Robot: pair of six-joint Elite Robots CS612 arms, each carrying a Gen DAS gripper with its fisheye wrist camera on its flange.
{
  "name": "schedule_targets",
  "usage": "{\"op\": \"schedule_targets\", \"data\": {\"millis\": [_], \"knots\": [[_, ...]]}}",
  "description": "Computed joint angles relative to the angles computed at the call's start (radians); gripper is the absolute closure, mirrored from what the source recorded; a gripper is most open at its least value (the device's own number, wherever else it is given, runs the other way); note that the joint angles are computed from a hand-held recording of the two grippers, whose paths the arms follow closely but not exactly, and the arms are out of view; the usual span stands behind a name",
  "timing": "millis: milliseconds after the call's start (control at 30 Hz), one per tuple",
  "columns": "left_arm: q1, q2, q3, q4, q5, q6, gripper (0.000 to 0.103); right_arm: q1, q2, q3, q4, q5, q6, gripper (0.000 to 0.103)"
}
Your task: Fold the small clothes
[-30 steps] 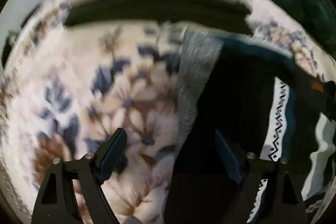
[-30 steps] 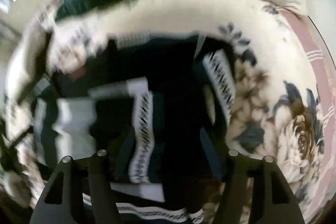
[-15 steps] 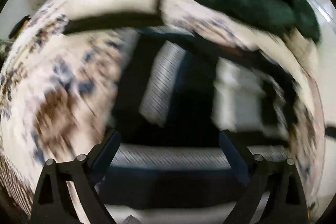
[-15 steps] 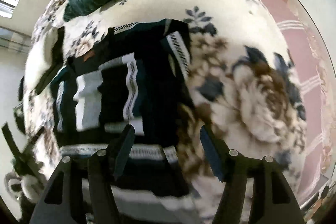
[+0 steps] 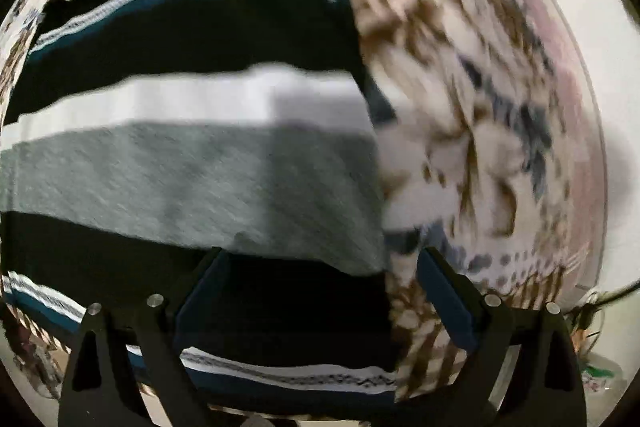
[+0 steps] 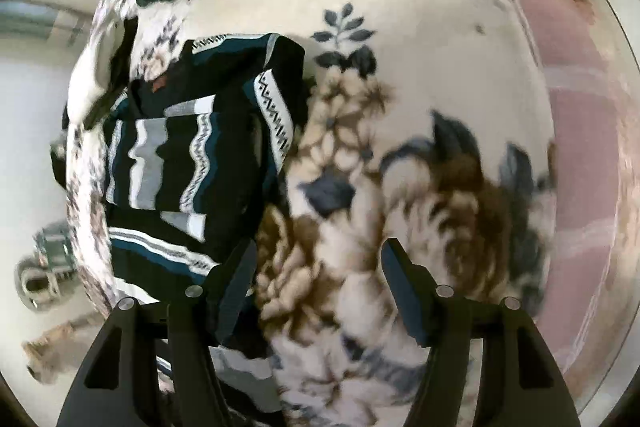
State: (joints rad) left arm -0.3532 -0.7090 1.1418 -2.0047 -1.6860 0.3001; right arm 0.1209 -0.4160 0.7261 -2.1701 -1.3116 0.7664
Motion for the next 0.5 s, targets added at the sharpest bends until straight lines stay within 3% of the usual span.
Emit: {"op": "schedule_targets", "data": {"millis": [167, 200, 233, 367, 400, 433, 467, 500], "knots": [[-0.016, -0.012, 0.055, -0.059, 0.062, -0.04, 0.007, 0.007, 0.094, -0.131, 0.071, 0.122, -0.092, 0.038], [-0.016, -0.012, 0.059, -0.07, 0.073, -0.049, 0.007, 0.009, 0.111, -0.147, 0.065, 0.159, -0.094, 0.044], [-0.016, -0.012, 0.061, -0.077, 0.081, -0.055, 0.007, 0.011, 0.145, -0.186, 0.068, 0.228, -0.083, 0.048], [-0.01, -0.004, 0.06, -0.08, 0.111, -0.09, 0.007, 0.025, 0.234, -0.289, 0.041, 0.32, 0.006, 0.048], [-0.008, -0.004, 0.062, -0.081, 0.112, -0.095, 0.007, 0.027, 0.257, -0.312, 0.021, 0.342, 0.037, 0.052], [-0.006, -0.005, 0.064, -0.087, 0.114, -0.098, 0.007, 0.032, 0.268, -0.331, 0.029, 0.33, 0.04, 0.085], [-0.003, -0.006, 0.067, -0.092, 0.116, -0.097, 0.007, 0.04, 0.276, -0.358, 0.078, 0.277, 0.019, 0.096], [-0.002, -0.008, 0.072, -0.1, 0.115, -0.099, 0.007, 0.044, 0.272, -0.355, 0.086, 0.246, 0.017, 0.096]]}}
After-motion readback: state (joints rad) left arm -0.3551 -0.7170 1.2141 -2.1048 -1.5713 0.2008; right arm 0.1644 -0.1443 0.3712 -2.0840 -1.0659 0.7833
